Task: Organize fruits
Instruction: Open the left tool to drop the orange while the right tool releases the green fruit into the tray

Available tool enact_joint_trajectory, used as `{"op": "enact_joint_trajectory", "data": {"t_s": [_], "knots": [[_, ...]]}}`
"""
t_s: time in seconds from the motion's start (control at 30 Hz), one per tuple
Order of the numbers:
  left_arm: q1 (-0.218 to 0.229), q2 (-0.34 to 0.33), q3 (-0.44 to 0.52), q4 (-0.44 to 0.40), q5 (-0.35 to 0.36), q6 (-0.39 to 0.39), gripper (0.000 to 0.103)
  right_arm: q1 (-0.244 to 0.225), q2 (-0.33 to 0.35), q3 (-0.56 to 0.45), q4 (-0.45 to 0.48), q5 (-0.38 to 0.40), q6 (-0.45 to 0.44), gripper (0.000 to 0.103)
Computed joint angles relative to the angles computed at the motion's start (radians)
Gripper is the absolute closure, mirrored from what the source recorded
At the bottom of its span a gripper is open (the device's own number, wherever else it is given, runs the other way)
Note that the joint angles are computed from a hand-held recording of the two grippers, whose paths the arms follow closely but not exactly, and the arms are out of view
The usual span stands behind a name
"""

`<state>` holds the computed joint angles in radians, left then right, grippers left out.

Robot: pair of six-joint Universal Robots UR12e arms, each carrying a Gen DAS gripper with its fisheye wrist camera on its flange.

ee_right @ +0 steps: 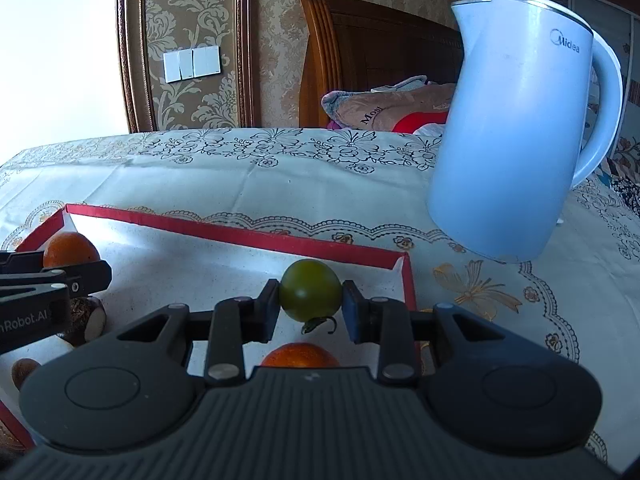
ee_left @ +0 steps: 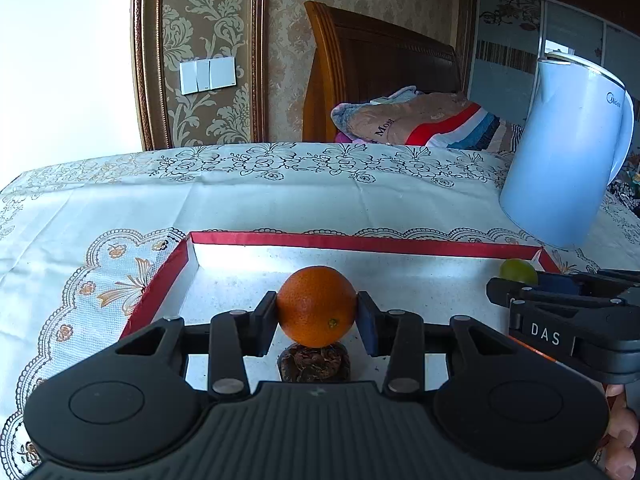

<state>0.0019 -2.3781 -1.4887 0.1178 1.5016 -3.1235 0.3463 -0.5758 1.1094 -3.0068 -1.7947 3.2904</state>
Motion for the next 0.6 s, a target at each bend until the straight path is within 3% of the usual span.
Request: {"op": "enact_joint_trajectory", "data": {"t_s": [0.27, 0.3, 0.37, 0.47, 0.6], "knots": [[-0.003, -0.003, 0.003, 0.014, 0.013, 0.011, 0.061, 0.001, -0.001, 0.005, -0.019, -0.004, -0.002, 0.069], [-0.003, -0.004, 0.003, 0.023, 0.016, 0.009, 0.053, 0.001, -0.001, 0.005, -0.021, -0.003, -0.001, 0.064], [-0.004, -0.006, -0.001, 0.052, 0.024, -0.003, 0.04, 0.003, -0.002, 0.008, -0.026, -0.009, -0.003, 0.063], [-0.005, -0.006, -0.004, 0.068, 0.032, -0.007, 0.038, 0.002, -0.003, 0.011, -0.032, -0.007, 0.002, 0.062], [-0.001, -0.002, -0.009, 0.069, 0.024, -0.017, 0.038, 0.004, -0.005, 0.019, -0.053, -0.019, 0.006, 0.051]]}}
